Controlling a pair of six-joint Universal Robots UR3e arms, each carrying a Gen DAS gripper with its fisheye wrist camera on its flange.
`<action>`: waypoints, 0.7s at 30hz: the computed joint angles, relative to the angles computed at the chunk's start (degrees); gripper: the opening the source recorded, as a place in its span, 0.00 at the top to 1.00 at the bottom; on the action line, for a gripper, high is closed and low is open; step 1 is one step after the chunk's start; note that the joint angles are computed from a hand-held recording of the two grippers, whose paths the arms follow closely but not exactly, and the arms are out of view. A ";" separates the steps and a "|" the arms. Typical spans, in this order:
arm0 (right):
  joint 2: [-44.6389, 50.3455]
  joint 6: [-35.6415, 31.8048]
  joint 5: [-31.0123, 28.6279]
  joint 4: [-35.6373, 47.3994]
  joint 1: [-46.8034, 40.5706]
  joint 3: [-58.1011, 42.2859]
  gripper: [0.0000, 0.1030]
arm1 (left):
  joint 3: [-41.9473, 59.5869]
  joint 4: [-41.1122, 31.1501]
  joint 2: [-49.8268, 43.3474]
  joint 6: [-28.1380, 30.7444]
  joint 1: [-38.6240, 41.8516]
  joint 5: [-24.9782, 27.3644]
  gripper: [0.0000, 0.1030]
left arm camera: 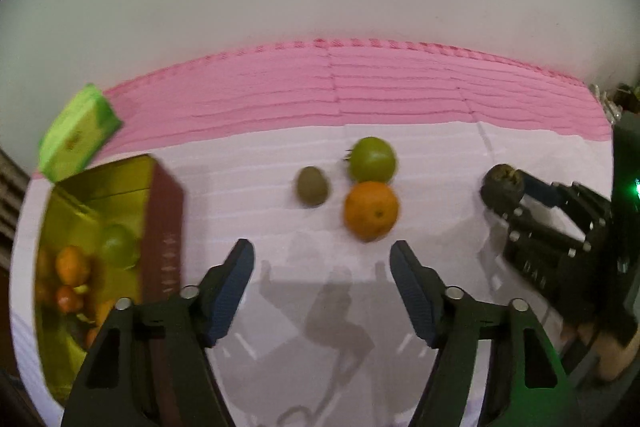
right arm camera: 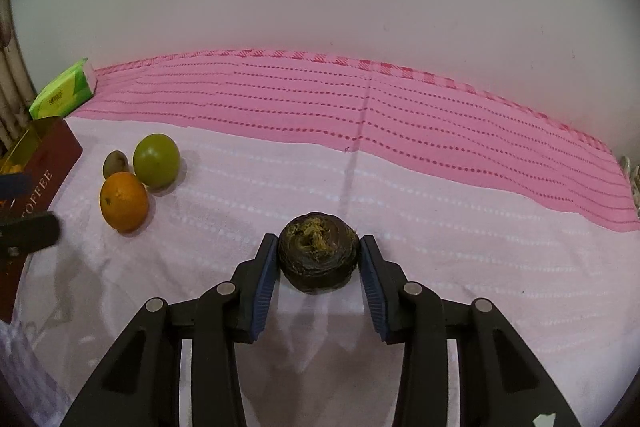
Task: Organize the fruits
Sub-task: 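Grasp the orange mandarin with the left tool while the right tool holds the dark fruit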
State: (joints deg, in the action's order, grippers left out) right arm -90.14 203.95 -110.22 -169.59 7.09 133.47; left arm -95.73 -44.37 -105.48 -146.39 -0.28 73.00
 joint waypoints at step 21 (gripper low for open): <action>0.54 0.58 0.92 -0.88 -0.13 -0.06 0.62 | 3.67 -5.16 -3.42 -1.65 -1.78 1.65 0.65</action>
State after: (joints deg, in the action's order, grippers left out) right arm -89.60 204.54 -109.29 -170.47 6.96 133.41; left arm -92.07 -49.54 -108.91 -148.04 -2.06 74.65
